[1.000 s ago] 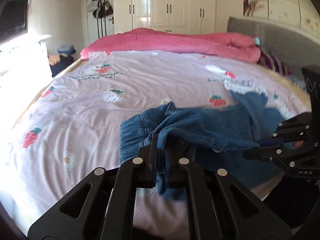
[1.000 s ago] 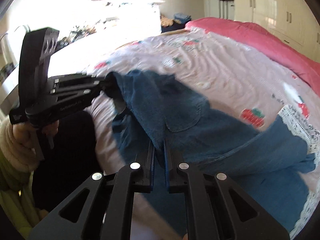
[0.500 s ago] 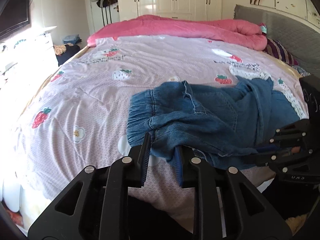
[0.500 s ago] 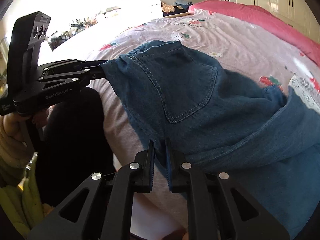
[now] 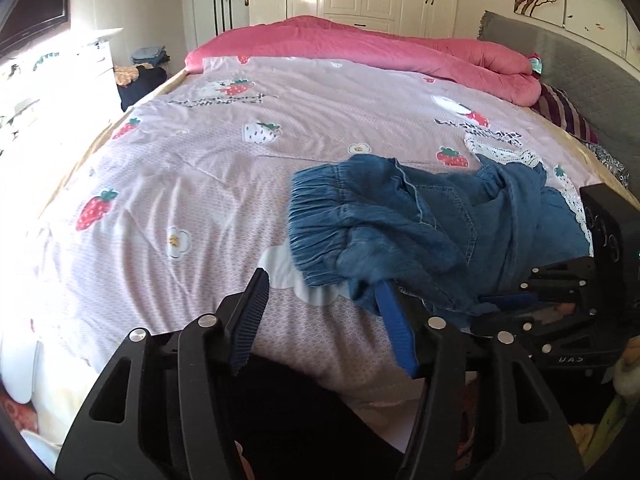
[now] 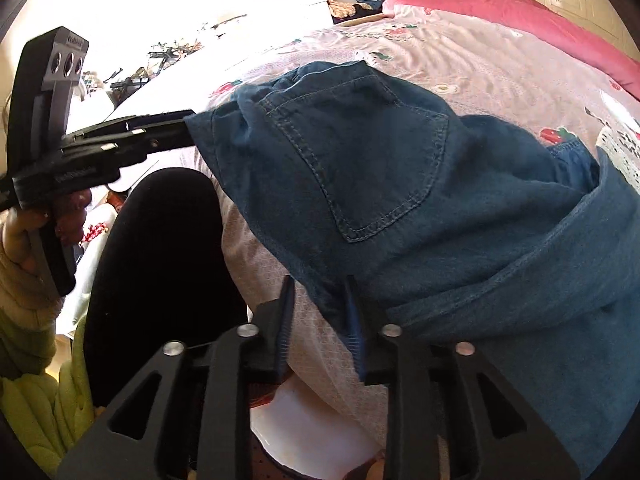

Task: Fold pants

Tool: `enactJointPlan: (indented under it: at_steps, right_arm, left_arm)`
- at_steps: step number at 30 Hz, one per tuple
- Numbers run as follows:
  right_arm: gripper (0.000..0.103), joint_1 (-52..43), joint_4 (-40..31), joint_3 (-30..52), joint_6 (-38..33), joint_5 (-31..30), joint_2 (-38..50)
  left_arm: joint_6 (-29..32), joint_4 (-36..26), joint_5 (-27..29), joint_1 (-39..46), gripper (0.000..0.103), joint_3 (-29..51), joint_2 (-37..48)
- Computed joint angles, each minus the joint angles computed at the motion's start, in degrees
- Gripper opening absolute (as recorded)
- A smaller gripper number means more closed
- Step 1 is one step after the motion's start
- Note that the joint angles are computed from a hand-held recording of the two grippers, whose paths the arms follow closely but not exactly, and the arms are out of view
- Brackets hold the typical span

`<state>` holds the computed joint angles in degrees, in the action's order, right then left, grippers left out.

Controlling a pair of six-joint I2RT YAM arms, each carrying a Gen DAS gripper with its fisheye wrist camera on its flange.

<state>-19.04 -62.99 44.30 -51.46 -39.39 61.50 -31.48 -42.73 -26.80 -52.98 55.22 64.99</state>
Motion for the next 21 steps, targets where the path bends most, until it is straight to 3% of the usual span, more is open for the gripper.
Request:
enactJointPlan:
  at_steps: [5,11,12,14,16,19,21]
  right_arm:
    - [0.037,1.1,-0.3,0.5,1.6,0.4,0.7]
    - [0.040,-5.5,-8.2,7.3,-3.2,-6.2,2.0]
    - [0.040,-6.7,-6.6,7.4,-2.3,-6.2,0.8]
    - [0.040,-7.0,-2.7,7.0,1.0,-4.7,-0.3]
    - [0.040,-6.8,0.3,6.4,3.5,-2.5,0.6]
    - [0.040,-5.1,5.6,4.0,7.7,5.2,2.6]
    - [0.041,-6.7,5.9,3.7,7.5,4.0,5.4]
  left_arm:
    - [-1.2,-2.8,-3.6,-0.4,0.049,2.3,-1.2]
    - [2.3,3.9,2.1,-1.0,0.049,5.4,3.0]
    - [3.0,5.5,3.3,-1.2,0.047,5.7,4.4]
    - [4.3,8.6,5.9,-0.9,0.029,6.4,8.3]
    - [5.0,11.0,10.3,0.1,0.027,6.8,12.9]
    - [4.8,10.9,11.2,0.7,0.027,7.7,18.3]
    - [4.7,11.4,11.3,1.5,0.027,7.3,21.5]
